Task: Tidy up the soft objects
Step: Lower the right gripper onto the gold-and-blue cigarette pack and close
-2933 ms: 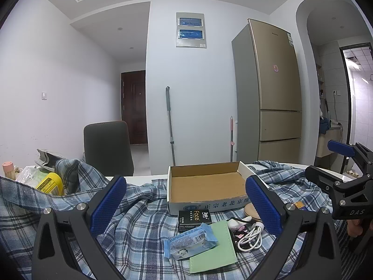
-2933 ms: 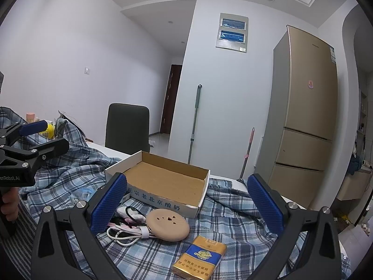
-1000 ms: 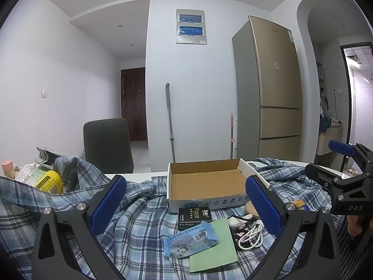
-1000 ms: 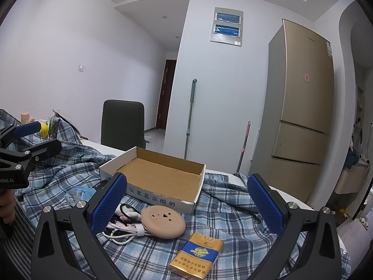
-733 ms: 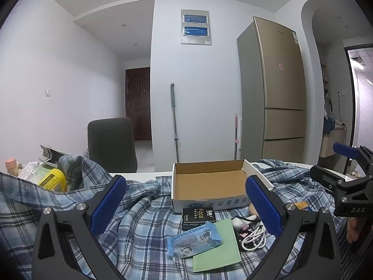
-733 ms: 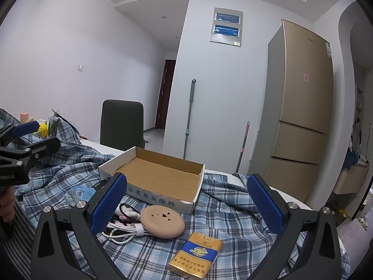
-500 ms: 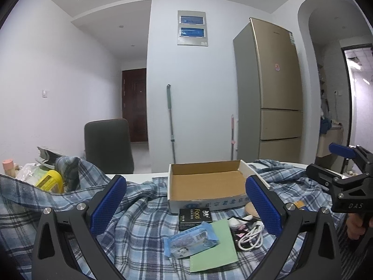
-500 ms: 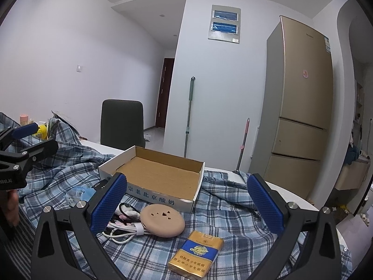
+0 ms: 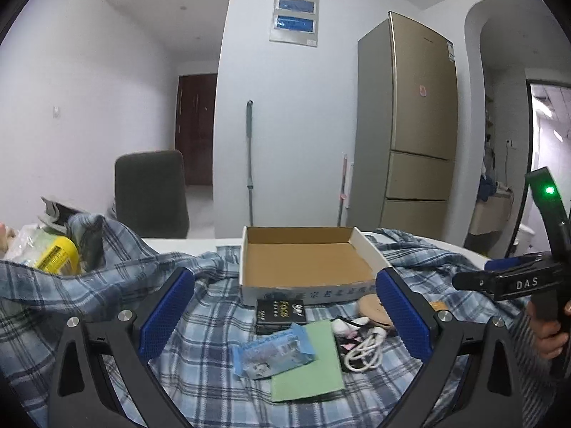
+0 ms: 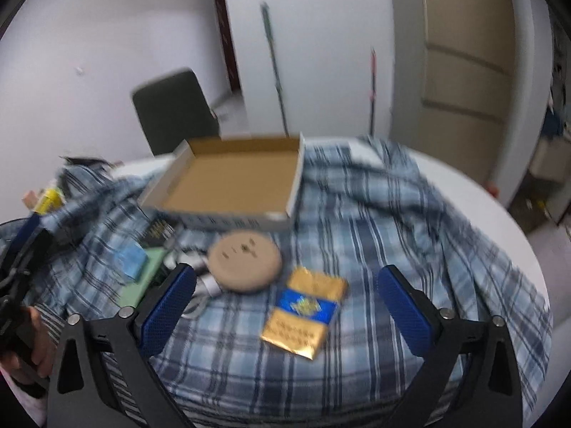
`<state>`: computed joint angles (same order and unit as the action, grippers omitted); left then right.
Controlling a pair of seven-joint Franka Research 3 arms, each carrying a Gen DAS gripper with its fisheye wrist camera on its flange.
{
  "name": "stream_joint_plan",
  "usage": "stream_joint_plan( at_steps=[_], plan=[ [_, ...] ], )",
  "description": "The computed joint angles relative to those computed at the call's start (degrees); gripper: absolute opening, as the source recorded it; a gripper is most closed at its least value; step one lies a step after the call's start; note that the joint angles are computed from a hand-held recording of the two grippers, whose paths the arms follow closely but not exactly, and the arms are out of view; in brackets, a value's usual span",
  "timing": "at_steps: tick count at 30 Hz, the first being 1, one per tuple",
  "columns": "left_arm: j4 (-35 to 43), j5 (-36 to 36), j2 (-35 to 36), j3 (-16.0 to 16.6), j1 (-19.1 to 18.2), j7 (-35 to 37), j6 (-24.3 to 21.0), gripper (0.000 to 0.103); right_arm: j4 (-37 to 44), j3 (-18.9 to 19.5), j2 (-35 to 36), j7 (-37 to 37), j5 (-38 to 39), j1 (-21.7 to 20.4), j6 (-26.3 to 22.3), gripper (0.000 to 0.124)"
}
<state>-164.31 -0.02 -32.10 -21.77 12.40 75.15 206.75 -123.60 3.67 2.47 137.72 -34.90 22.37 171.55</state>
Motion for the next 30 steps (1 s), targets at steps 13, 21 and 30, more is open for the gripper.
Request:
stream_joint_plan(
  at_steps=[13,21,30],
  plan=[
    [0.2,-6.9,1.6,-6.5,4.3,4.2,1.9,0.103,9.6,-1.1,9.7,-14.1,22.1,2.5,-16.7,0.079],
    [0.2,-8.0,1.7,-6.3,3.6,5.0,1.6,0.103,12.4,-2.9,11.5,-11.1,15.1,5.8,-20.5,0.058],
    [1.0,-3.1,2.0,-0.3,-1.1,4.8,-1.2,0.103,4.7,-2.5,4.3,-8.6,8.7,4.9,-12.3,0.055]
  ],
)
